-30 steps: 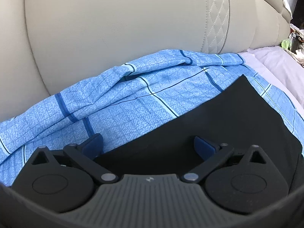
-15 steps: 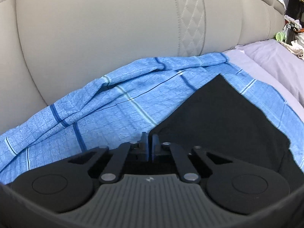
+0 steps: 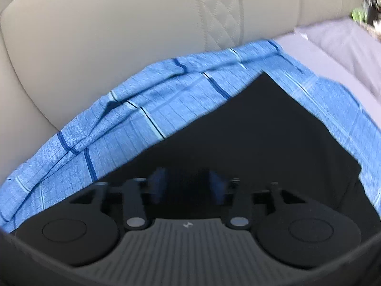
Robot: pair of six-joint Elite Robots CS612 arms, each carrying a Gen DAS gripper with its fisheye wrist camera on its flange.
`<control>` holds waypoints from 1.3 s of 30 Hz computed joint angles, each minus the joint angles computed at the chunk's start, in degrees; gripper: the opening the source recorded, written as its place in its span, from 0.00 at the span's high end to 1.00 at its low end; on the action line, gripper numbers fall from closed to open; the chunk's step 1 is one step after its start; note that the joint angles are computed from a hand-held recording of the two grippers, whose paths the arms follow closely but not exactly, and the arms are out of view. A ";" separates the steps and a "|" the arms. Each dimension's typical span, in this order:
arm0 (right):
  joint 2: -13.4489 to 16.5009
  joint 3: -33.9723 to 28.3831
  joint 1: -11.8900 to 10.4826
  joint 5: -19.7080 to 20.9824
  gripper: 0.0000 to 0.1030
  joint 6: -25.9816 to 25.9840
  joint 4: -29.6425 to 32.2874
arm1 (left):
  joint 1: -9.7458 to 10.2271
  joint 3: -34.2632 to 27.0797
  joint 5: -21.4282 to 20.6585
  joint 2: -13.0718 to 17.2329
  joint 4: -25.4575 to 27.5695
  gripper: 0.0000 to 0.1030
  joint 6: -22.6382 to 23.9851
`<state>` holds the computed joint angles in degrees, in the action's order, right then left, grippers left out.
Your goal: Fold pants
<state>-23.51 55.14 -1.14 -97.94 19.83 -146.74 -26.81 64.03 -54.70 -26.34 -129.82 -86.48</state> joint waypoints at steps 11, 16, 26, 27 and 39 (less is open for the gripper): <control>7.13 -11.51 2.93 -9.01 0.25 -1.56 5.90 | -0.22 -0.40 2.55 0.86 -1.47 0.30 3.28; 4.80 -8.24 2.61 -10.64 0.92 -2.80 5.34 | -1.76 -0.36 6.24 0.82 -1.71 0.89 9.75; -5.14 10.70 -0.35 -3.11 0.95 -4.37 -10.60 | -4.31 11.37 9.99 -6.30 -11.67 0.95 12.24; -6.29 13.21 -0.74 -2.47 0.95 -4.20 -12.37 | -4.64 13.48 10.13 -7.44 -13.34 0.96 12.59; -14.53 32.42 -5.03 4.87 0.98 -1.23 -19.78 | -6.90 29.34 5.84 -14.63 -28.69 0.94 16.49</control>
